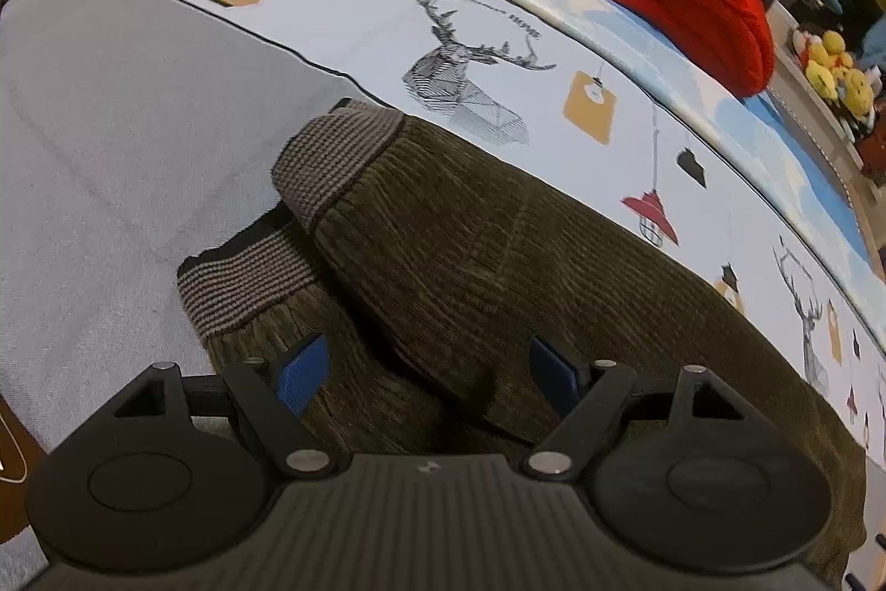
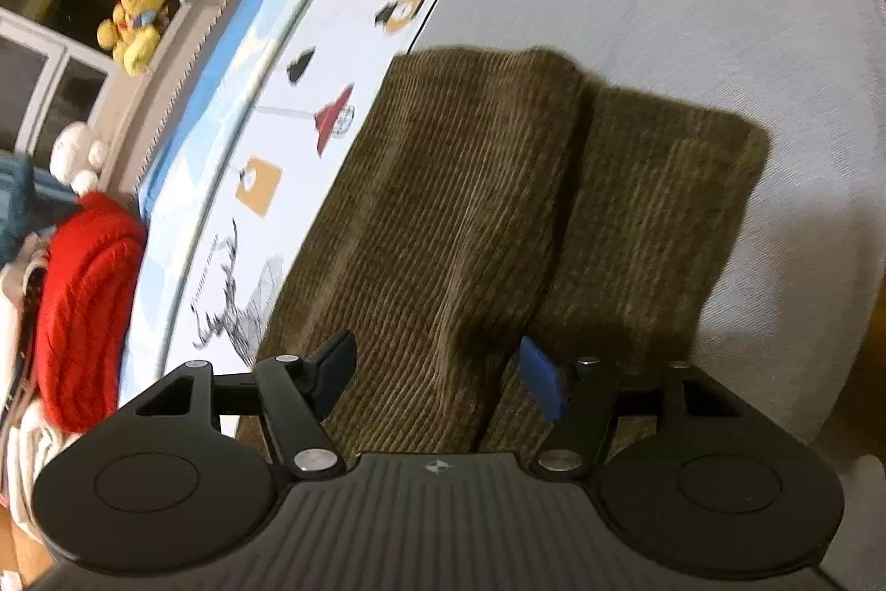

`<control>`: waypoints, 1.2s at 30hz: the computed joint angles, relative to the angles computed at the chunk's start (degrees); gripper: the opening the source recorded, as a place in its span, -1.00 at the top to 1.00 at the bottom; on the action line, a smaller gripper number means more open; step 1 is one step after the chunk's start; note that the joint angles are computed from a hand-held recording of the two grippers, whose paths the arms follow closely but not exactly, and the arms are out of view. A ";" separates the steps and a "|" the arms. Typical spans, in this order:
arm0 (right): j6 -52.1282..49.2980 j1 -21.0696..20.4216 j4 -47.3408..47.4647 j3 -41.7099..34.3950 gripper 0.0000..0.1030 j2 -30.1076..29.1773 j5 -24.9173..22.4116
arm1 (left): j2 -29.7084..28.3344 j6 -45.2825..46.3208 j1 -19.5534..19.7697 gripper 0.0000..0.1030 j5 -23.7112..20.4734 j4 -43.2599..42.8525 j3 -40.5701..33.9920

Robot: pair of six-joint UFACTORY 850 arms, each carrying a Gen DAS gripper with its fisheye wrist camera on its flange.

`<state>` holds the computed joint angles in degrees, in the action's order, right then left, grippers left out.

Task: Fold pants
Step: 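Grasp the stacked leg hems with the right tool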

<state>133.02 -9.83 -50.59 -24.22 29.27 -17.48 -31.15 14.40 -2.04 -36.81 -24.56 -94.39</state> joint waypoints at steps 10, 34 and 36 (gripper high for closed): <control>9.36 -8.71 -5.61 8.33 -0.20 12.25 0.65 | 0.58 1.75 -1.57 -0.63 0.00 -0.62 0.87; 6.61 -8.64 -23.68 -3.52 -0.01 -9.33 6.53 | -3.62 -7.08 -2.03 -0.63 -1.90 5.55 -2.77; 8.25 -10.48 -18.93 -1.59 -0.04 -7.28 3.97 | -3.59 -7.07 -2.14 -0.63 -1.97 5.71 -2.65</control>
